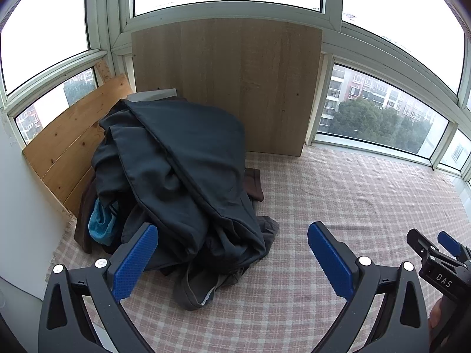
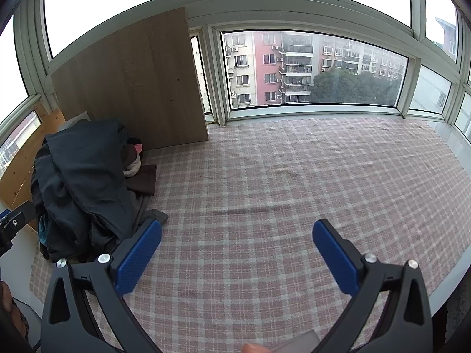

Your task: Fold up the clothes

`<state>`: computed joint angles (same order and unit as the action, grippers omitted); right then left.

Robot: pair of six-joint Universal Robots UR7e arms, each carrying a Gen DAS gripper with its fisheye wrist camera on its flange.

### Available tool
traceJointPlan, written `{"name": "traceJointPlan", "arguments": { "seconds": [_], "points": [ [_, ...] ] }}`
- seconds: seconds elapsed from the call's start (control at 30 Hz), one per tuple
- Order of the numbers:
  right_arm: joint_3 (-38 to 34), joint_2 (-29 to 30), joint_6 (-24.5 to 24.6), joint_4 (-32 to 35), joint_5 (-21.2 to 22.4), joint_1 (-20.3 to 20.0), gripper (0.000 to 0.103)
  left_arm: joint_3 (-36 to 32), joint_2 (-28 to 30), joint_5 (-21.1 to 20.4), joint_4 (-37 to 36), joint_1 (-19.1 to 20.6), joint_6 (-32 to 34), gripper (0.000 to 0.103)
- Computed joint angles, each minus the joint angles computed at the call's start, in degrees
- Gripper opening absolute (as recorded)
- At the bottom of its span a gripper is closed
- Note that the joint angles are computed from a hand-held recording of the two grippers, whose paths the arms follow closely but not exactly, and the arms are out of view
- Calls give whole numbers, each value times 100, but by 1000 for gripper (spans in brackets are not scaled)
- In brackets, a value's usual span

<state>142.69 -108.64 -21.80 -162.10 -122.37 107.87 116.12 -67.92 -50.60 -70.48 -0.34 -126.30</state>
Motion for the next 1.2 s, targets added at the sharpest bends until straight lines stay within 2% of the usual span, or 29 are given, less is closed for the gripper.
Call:
{"name": "traceJointPlan", "arguments": {
  "seconds": [0.2, 1.2],
  "points": [
    [21, 20, -6, -68, -47, 17, 103, -116, 137, 28, 92, 50, 64, 103],
    [24, 29, -64, -68, -80, 29, 103, -82, 92, 9, 84, 0, 61, 103]
  ]
}}
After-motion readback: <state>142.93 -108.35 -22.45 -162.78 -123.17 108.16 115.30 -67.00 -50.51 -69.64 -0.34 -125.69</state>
